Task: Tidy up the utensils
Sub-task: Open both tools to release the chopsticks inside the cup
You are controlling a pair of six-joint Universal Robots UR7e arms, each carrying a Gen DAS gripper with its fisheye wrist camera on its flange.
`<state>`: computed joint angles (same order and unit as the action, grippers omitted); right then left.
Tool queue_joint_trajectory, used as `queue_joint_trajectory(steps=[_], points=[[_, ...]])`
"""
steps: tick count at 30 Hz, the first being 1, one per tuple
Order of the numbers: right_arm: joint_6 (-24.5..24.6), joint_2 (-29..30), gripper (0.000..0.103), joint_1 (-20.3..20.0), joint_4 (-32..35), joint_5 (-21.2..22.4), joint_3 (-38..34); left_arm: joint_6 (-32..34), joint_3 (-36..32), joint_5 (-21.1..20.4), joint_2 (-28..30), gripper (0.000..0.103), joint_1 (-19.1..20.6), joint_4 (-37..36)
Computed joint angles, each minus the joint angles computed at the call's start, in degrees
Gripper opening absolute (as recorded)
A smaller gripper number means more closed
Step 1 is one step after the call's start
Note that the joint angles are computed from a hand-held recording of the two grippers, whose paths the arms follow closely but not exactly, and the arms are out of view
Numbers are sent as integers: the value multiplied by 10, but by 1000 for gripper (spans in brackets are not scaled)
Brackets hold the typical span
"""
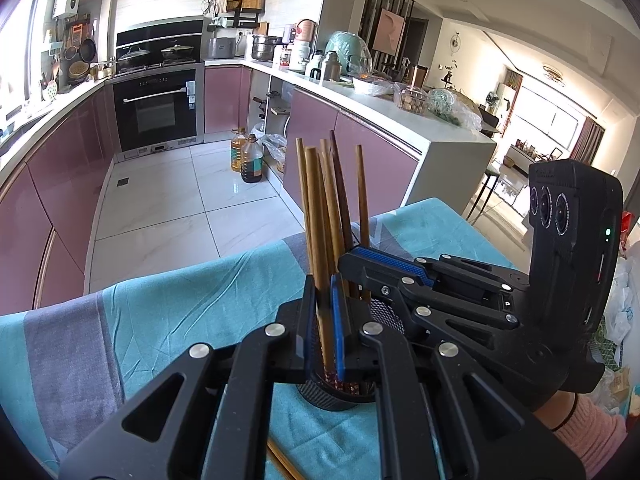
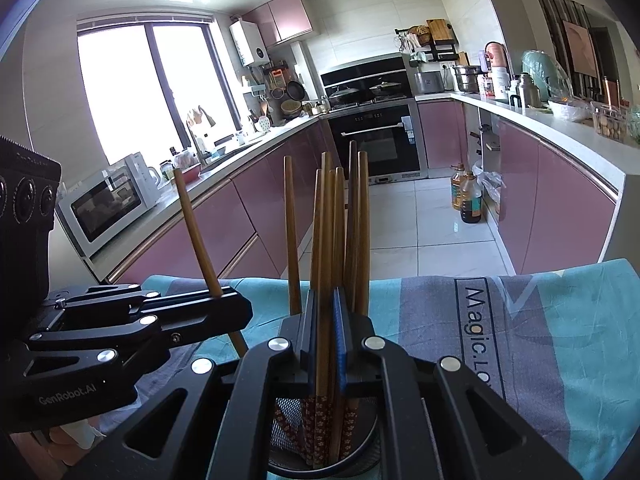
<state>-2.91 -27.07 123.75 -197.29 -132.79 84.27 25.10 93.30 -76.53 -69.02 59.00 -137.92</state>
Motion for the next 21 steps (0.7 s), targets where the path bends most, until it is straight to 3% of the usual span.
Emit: queue_joint_trajectory(steps=[8, 10, 17, 21], points=[[-6, -3, 9, 3, -17, -3, 12, 4, 22, -4, -13, 9, 4, -15], [-7, -4, 13, 6, -20, -4, 18, 5, 28, -3, -19, 11, 5, -22], [-36, -20, 44, 34, -35, 12, 66, 37, 101, -8, -87, 45, 16, -102], [-41, -23, 51, 51, -14, 22, 91, 49, 139, 11, -123, 64, 30, -139]])
